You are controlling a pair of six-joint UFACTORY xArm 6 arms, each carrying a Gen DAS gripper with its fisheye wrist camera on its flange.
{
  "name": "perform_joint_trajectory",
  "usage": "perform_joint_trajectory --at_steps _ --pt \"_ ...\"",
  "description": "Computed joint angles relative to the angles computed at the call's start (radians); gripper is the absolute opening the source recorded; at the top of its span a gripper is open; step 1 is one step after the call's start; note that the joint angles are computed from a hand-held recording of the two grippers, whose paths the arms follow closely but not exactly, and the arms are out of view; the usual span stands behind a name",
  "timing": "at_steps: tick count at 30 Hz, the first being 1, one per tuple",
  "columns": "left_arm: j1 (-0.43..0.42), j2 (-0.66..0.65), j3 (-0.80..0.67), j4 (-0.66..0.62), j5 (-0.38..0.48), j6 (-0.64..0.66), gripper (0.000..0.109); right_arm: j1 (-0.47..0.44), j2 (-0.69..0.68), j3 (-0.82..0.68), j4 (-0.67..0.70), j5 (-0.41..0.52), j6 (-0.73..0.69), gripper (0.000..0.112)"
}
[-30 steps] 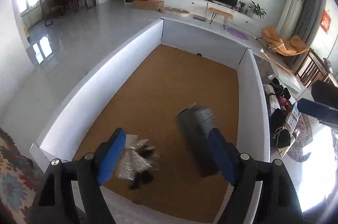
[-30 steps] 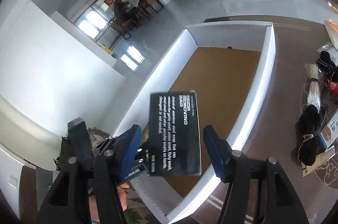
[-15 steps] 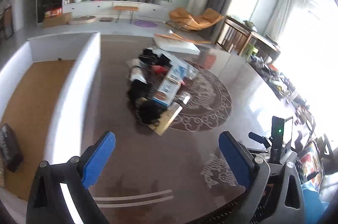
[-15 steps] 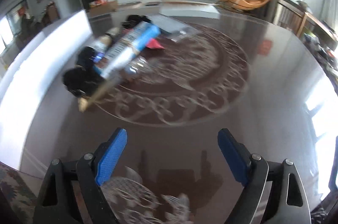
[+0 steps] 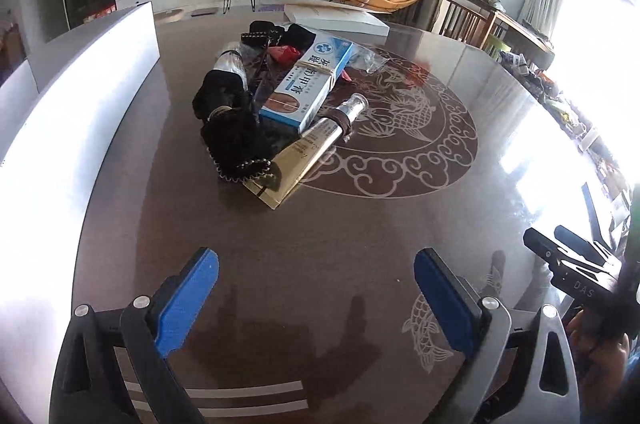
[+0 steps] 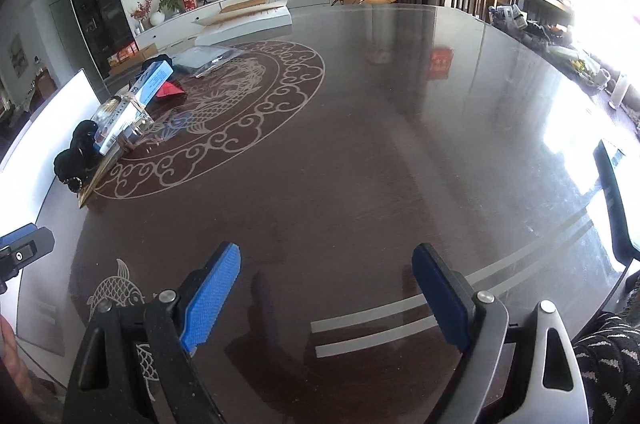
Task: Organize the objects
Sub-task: 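Move both tools back over the cluttered table, then grasp the gold tube with the right tool while the left tool grasps the black scrunchie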
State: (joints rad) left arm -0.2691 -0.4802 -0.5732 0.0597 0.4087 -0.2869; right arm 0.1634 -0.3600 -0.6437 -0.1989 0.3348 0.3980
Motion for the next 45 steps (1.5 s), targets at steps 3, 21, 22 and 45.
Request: perform_joint_trajectory --at_steps 3,21,22,45 --pt "0.026 0.016 0.003 0.003 -0.034 0.037 0.100 0.005 -0.004 0.008 -0.033 -0.016 0.011 0.088" --pt "0.160 0.075 0.019 -0.283 -0.076 0.370 0.100 0.167 0.277 -0.283 0.272 0.052 -0.230 0.089" --pt "0.165 0.075 0.020 -0.343 -0.074 0.414 0.100 0.189 0.340 -0.365 0.342 0.077 -0.280 0.089" --pt "0.150 0.107 0.019 -0.340 -0.130 0.433 0.103 0.248 0.621 -0.711 0.042 0.253 -0.134 0.103"
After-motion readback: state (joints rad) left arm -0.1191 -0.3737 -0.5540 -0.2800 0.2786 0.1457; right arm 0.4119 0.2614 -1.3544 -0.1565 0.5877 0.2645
